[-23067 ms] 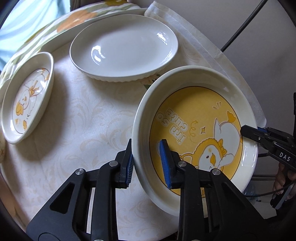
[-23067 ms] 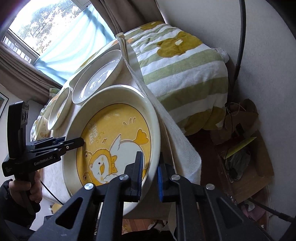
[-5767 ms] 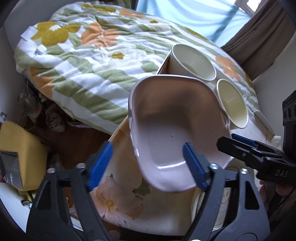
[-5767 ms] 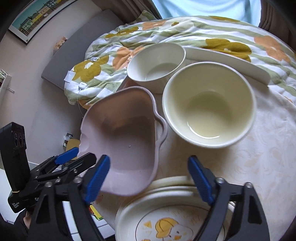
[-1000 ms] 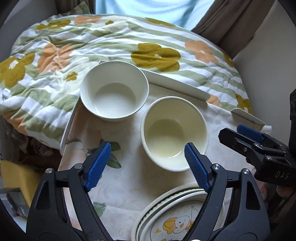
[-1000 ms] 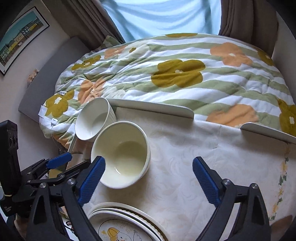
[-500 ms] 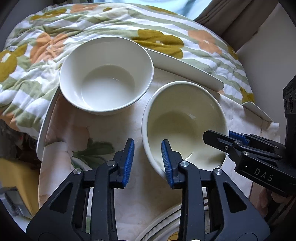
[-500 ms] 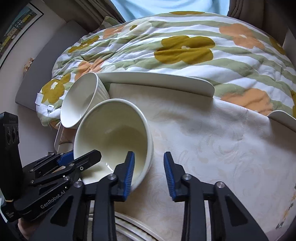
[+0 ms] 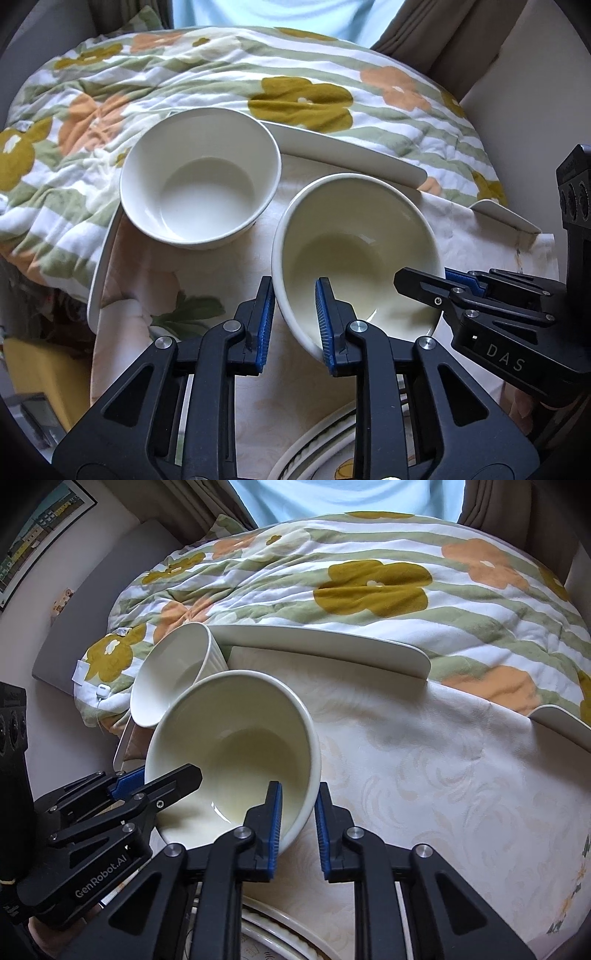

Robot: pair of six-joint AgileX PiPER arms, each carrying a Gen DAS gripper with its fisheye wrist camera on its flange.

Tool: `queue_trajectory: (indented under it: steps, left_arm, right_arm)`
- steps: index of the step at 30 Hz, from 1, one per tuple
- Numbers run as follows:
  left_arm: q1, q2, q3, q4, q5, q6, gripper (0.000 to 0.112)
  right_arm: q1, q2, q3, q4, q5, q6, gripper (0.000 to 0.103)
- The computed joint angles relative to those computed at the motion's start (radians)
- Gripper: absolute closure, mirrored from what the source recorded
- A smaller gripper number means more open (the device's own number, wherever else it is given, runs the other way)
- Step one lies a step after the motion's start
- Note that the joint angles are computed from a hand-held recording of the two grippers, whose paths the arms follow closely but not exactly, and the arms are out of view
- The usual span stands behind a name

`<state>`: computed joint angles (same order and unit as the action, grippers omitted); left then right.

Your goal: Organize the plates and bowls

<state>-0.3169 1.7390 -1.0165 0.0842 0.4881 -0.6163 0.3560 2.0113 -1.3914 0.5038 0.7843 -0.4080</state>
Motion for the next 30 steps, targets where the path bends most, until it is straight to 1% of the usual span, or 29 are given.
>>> queue_trajectory:
  steps: [3,8,11,15,20,23,27,30]
  left_arm:
    - [-0.017,-0.036,-0.002,0.024,0.010,-0.012,0.092]
    - [-0.074,-0.114,-0.029,0.071,0.053,-0.047,0.092]
    - [-0.134,-0.154,-0.067,0.111,0.096,-0.090,0.092]
    - [-0.242,-0.166,-0.142,0.189,0.164,-0.186,0.092]
    - [-0.430,-0.135,-0.274,0.327,0.272,-0.375,0.092]
    - [-0.559,-0.074,-0.381,0.405,0.360,-0.494,0.092]
    - [-0.679,0.036,-0.526,0.435,0.433,-0.585,0.092]
    - [-0.756,0.140,-0.653,0.437,0.493,-0.632,0.092]
  right_arm:
    - [-0.011,-0.047,0.041,0.014,-0.026,-0.006,0.087]
    - [-0.047,-0.170,0.115,0.020,-0.035,0.011,0.087]
    - [-0.090,-0.257,0.163,0.037,-0.027,-0.002,0.087]
    - [-0.167,-0.380,0.237,0.054,-0.007,-0.038,0.087]
    - [-0.351,-0.520,0.316,0.126,0.091,-0.180,0.087]
    - [-0.500,-0.579,0.339,0.160,0.185,-0.301,0.087]
    - [-0.716,-0.613,0.350,0.184,0.307,-0.474,0.087]
    - [-0.874,-0.593,0.336,0.185,0.391,-0.601,0.087]
